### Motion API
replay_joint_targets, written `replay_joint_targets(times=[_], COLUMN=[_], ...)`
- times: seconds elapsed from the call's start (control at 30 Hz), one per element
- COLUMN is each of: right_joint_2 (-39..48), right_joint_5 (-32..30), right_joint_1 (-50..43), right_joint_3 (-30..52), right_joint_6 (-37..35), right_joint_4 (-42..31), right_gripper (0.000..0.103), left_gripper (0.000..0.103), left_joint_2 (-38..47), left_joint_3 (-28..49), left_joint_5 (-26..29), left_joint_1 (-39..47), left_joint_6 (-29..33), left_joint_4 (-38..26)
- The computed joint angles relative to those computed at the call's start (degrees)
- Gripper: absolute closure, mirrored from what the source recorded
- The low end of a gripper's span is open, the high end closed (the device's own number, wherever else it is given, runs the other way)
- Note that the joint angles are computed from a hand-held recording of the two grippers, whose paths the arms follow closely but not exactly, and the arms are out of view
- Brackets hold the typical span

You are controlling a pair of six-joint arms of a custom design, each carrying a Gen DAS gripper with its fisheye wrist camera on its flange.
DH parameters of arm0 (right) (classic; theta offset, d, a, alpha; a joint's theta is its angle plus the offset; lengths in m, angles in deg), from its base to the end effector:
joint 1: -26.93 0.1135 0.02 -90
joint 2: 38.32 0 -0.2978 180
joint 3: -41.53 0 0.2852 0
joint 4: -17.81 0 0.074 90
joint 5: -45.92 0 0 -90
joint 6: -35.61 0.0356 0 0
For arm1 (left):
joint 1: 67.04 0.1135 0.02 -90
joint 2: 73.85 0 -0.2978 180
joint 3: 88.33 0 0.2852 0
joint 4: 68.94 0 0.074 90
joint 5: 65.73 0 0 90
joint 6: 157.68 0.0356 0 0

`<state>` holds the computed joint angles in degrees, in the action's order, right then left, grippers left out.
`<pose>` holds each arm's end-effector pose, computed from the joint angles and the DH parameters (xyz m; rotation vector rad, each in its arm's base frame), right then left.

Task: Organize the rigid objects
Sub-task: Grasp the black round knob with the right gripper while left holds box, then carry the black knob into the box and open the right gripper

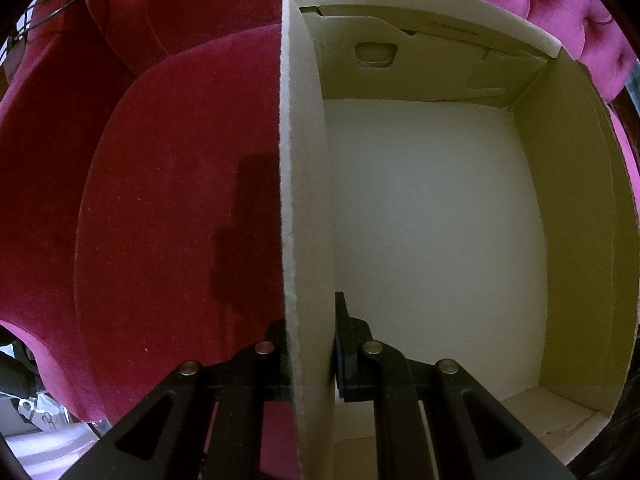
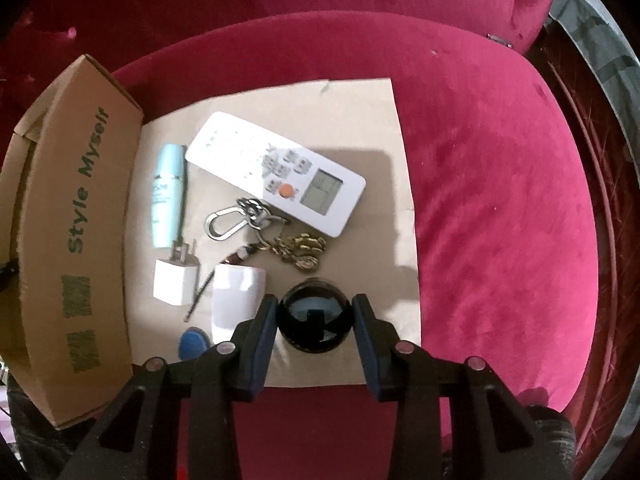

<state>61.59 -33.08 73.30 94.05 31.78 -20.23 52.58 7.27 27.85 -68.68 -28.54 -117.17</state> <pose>0.1933 0.1929 0.0884 1.0092 2.7549 -0.0065 0.4623 -0.0155 0.0994 1.0329 2.7535 0.0035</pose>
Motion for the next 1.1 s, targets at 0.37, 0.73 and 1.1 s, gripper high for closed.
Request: replay_joint_targets(times=[0.37,0.73,1.1], right_joint_2=[-2.8,-1.7,3.1], right_joint_5=[2.2,3.6,5.5], right_joint_1=[0.9,1.1,1.2], right_joint_3=[7.0,15.7,29.1], right_joint_6=[-1.3,-4.2,-10.6], right_joint_4=[-9.9,-17.4,-24.0], right_gripper=[0.063,0.063,0.063], left_gripper=[0.090,0.090,0.090], left_joint_2=[-0.7,-0.3,0.2], left_joint_3=[-1.1,-0.4,0.7], left_joint_5=[0.0,0.5,0.7], left_joint_1=[0.1,0.3,0.6], left_joint_6=[0.2,0.0,-0.1], left_joint_4=[0.9,0.1,-0.8])
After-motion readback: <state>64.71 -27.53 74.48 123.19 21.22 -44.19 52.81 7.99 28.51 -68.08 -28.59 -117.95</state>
